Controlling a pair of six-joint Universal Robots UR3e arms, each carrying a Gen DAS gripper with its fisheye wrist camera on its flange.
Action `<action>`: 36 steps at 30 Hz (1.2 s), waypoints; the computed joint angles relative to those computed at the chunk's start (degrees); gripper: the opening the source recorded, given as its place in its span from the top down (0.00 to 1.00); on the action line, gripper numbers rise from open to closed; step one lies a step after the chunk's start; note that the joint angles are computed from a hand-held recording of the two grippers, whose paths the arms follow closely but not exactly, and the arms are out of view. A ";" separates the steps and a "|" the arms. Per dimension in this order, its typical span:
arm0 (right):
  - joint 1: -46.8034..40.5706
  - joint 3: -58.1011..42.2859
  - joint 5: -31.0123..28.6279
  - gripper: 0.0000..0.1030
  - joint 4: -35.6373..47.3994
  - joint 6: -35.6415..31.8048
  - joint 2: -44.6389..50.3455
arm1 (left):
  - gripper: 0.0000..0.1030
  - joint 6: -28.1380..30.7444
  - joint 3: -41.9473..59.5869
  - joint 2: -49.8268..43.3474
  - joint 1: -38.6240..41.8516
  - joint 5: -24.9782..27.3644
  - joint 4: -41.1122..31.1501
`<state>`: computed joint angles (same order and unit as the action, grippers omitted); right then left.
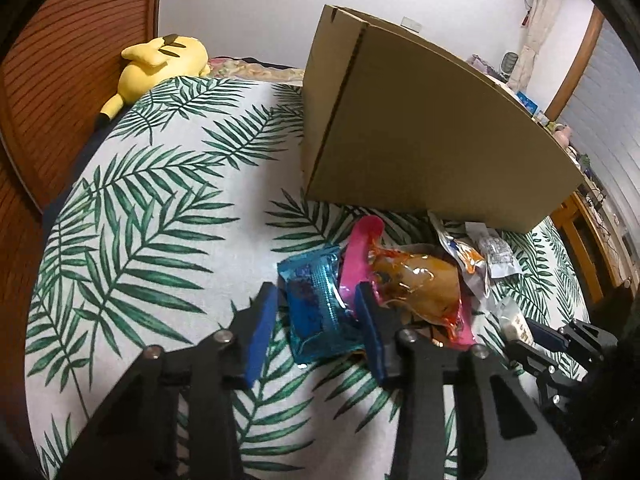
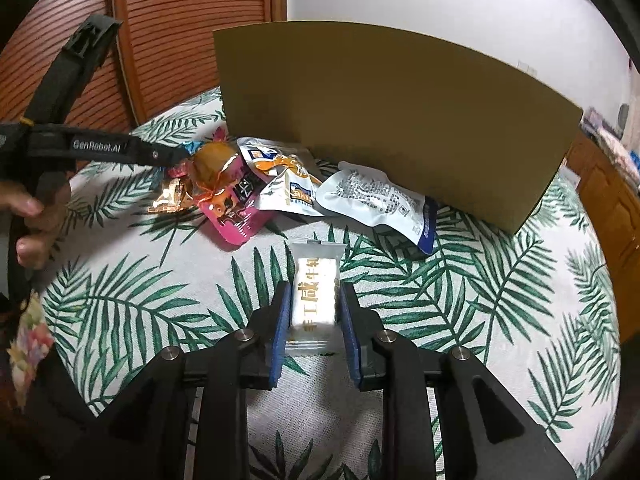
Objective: Organize snacks
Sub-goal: 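Grasp the white bar in clear wrapper with the right tool while the left grasps the blue translucent candy pack, then lift both held packs up and carry them over the box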
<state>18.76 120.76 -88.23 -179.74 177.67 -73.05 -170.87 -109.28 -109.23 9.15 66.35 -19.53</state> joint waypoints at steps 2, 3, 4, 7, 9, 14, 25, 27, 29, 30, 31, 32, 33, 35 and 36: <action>-0.50 0.01 0.83 0.78 0.07 0.04 -0.02 | 0.72 -0.17 -1.15 0.71 -0.02 0.02 0.54; -0.55 0.05 0.91 0.78 0.06 0.04 -0.04 | 0.73 -0.20 -2.24 1.34 0.04 -0.13 1.26; -0.47 0.02 0.85 0.78 0.03 0.08 0.03 | 0.74 -0.07 -2.96 1.77 0.04 -0.12 1.50; -0.33 -0.04 0.83 0.78 -0.01 0.25 0.14 | 0.75 0.34 -5.76 3.55 0.67 -0.63 2.69; -0.59 -0.04 1.33 0.78 0.25 0.38 -0.03 | 0.75 0.76 -7.28 4.80 1.39 -1.13 2.93; -1.43 0.48 2.99 0.78 0.74 0.73 -0.88 | 0.75 1.67 -10.92 7.51 3.36 -2.59 4.39; -3.69 1.93 7.21 0.78 0.75 0.95 -2.20 | 0.75 3.50 -16.25 12.27 4.28 -3.43 8.95; -3.90 2.03 7.44 0.78 0.78 0.89 -2.25 | 0.75 3.48 -17.69 13.27 4.24 -3.13 11.43; -3.90 2.13 7.26 0.78 0.73 0.80 -2.31 | 0.75 3.69 -18.73 14.32 4.62 -3.77 12.20; -3.76 2.15 6.99 0.78 0.75 0.77 -2.36 | 0.75 3.82 -18.90 14.72 4.79 -4.15 12.04; -3.61 2.15 6.71 0.78 0.73 0.75 -2.36 | 0.75 4.06 -19.12 15.16 4.92 -4.46 11.98; -3.48 2.17 6.38 0.78 0.67 0.70 -2.36 | 0.75 4.18 -19.23 15.47 4.98 -4.63 11.91; -3.10 1.84 6.01 0.78 0.72 0.91 -2.13 | 0.75 4.35 -19.35 15.82 5.05 -4.90 11.79; -2.82 1.80 5.51 0.78 0.54 1.02 -2.07 | 0.75 4.59 -19.67 16.57 5.12 -5.32 11.58; -2.53 1.67 5.20 0.79 0.38 1.18 -1.91 | 0.75 4.64 -19.70 16.81 5.04 -5.58 11.54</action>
